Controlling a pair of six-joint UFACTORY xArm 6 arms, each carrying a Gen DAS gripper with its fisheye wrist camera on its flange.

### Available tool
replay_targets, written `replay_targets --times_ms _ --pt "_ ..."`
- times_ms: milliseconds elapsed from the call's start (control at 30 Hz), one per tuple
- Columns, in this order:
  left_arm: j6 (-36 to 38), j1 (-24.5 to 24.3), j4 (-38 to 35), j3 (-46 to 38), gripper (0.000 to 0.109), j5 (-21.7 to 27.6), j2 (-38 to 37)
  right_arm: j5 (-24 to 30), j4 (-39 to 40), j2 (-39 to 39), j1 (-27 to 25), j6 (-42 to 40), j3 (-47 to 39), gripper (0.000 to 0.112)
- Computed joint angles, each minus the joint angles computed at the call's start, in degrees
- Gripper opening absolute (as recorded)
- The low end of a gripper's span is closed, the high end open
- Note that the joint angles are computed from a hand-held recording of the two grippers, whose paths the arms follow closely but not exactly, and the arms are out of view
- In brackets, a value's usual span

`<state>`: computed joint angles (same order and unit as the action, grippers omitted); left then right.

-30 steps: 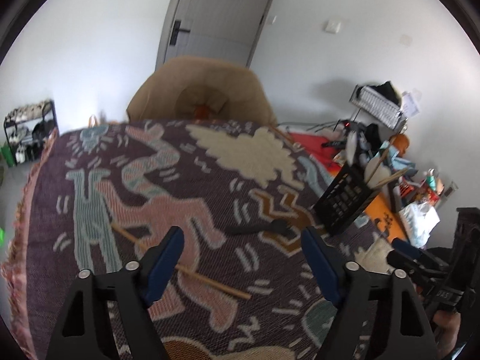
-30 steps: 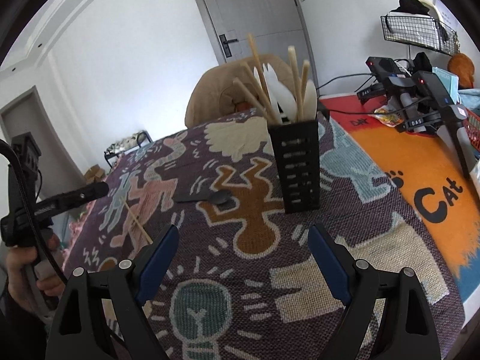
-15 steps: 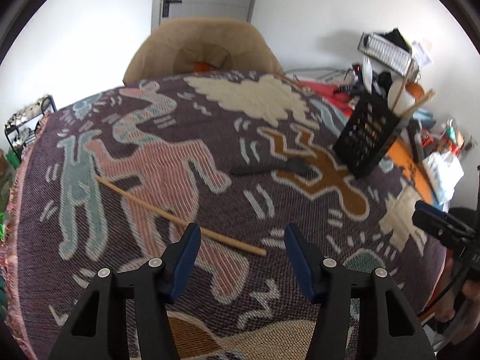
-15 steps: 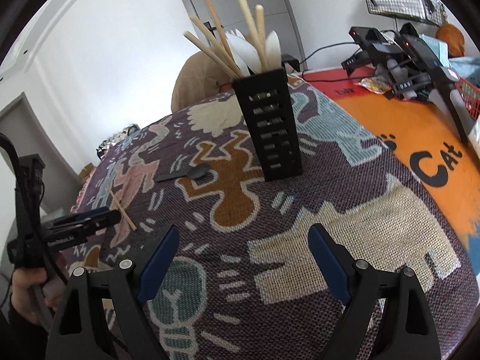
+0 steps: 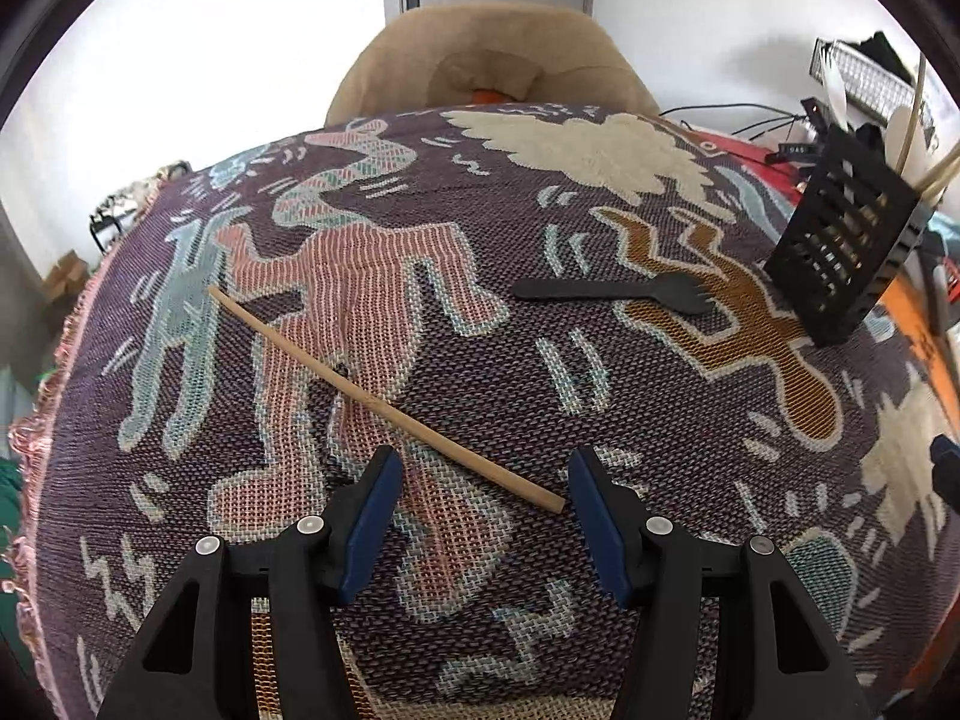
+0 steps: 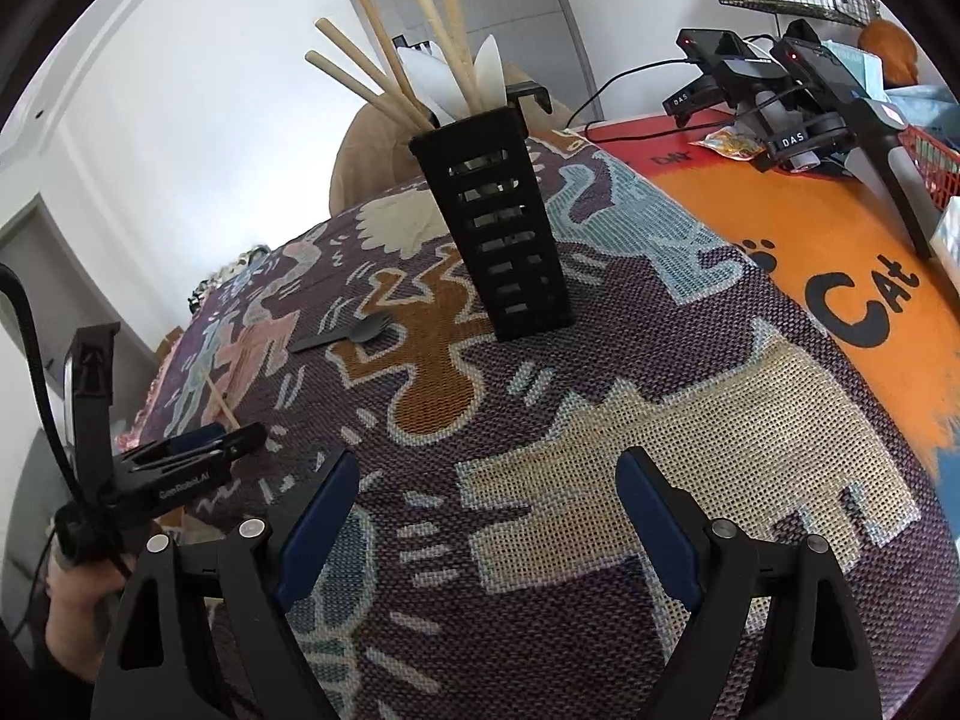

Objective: Organize utensils
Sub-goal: 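Move the left tool down to a loose wooden chopstick and grasp it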

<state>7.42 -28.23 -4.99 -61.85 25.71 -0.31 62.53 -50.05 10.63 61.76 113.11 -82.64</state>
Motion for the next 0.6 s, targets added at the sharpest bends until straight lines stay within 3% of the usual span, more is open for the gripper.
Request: replay_targets --times_ms 100,200,467,600 --pt "0.37 -0.06 0.96 0.73 0.059 -0.65 -0.42 -1.04 0.00 0.82 -0.41 -0.82 -0.83 0.087" --pt "4.88 0.72 -3.05 0.90 0.054 0.07 -0.80 -2.07 0.08 1.98 -0.92 -2.00 -2.13 0.088" --pt "15.24 5.36 -15.22 1.50 0.015 4.03 -2.80 -5.45 1.47 7.73 -2.49 -7.59 -8.87 0.087" --pt "18.98 6.57 -18.91 2.40 0.012 4.75 -4.00 -6.08 2.22 9.72 -2.70 -9.63 -11.39 0.088"
